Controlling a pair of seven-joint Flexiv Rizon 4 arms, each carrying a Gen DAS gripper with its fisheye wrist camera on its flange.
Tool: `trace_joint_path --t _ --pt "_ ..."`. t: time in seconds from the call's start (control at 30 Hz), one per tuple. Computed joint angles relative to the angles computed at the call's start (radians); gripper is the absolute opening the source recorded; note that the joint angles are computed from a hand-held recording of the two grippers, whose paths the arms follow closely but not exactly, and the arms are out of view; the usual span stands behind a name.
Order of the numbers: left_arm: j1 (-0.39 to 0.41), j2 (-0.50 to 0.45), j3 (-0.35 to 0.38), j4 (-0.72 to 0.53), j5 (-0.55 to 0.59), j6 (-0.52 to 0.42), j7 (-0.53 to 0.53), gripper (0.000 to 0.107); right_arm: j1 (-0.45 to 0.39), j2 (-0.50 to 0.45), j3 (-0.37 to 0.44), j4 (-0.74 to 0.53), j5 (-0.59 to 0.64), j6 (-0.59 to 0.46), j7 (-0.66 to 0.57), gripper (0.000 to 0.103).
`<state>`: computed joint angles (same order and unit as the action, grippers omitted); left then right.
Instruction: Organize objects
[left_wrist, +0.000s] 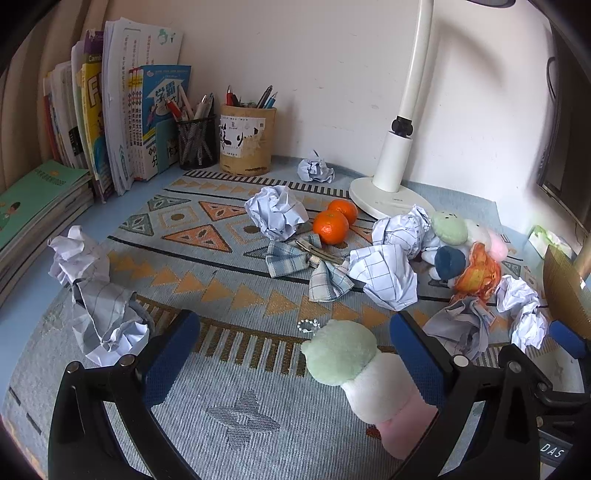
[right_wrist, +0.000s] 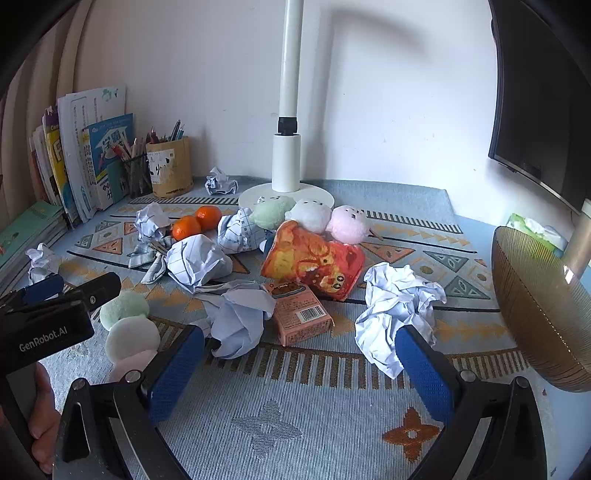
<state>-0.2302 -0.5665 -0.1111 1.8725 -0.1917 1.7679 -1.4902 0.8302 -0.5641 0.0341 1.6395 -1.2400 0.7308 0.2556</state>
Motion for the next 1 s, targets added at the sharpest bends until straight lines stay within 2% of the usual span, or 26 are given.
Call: trace_joint_path --t 0.13,0.63,1.0 --pt "-0.022 -0.001 0.028 -0.006 -0.009 -0.012 -0.007 0.102 -0.001 -0.002 0.002 -0.002 0.008 -0.001 -0.006 0.103" --pt "0.056 0.002 -0.057 0.009 0.012 -0.002 -0.003 0.102 0.001 -0.005 0.000 -0.008 0.014 0.002 -0.012 0.103" --pt "0.058 0.002 -0.059 0.009 0.016 -0.001 0.000 0.102 0.002 -0.008 -0.003 -0.011 0.023 0.007 -0.018 0.103"
